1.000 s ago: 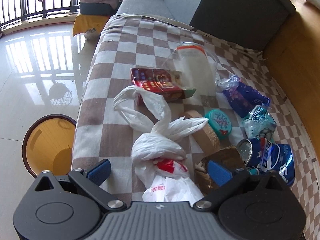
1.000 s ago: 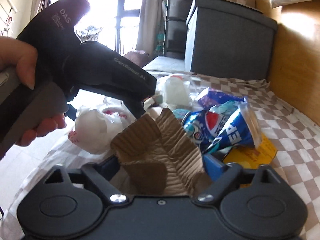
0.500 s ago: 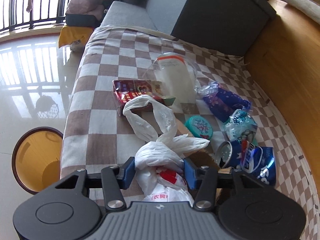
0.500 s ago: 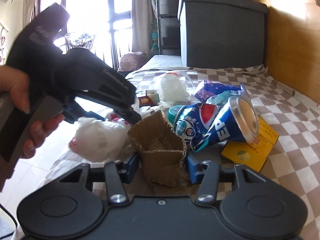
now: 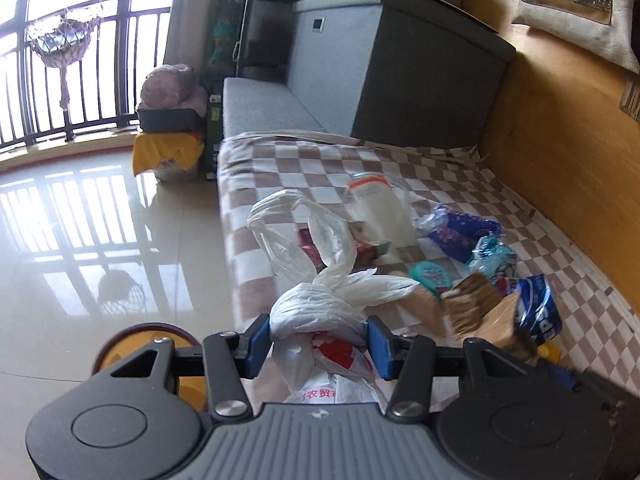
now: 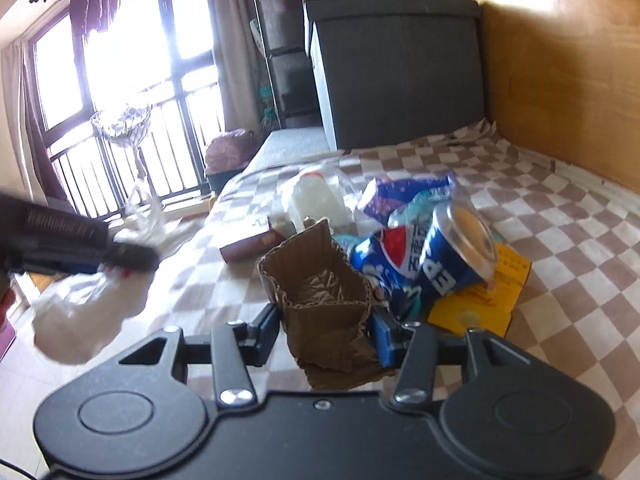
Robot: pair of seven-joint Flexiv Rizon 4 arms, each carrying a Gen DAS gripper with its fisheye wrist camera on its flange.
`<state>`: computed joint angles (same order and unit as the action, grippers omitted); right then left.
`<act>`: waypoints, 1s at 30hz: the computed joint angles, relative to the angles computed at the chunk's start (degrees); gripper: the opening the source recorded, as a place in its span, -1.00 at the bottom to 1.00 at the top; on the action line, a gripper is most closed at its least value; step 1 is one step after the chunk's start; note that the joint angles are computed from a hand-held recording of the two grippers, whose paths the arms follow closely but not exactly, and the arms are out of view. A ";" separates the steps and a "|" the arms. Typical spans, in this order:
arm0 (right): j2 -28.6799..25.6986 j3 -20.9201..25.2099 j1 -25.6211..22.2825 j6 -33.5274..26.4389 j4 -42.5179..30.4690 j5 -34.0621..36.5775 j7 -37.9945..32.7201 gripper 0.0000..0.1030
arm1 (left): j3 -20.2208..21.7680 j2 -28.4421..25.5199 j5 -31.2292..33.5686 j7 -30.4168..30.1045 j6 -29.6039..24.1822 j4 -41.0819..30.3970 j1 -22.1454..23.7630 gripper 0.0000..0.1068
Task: Collect trash
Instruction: 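Carry the bag and cardboard in both tools over the yellow wastebasket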
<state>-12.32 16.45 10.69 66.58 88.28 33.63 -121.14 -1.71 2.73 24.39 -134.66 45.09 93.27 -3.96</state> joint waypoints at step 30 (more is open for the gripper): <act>3.19 -2.69 17.61 10.57 8.57 -42.82 37.82 -0.03 | 4.37 24.62 -5.37 16.18 7.38 22.80 16.01 -0.04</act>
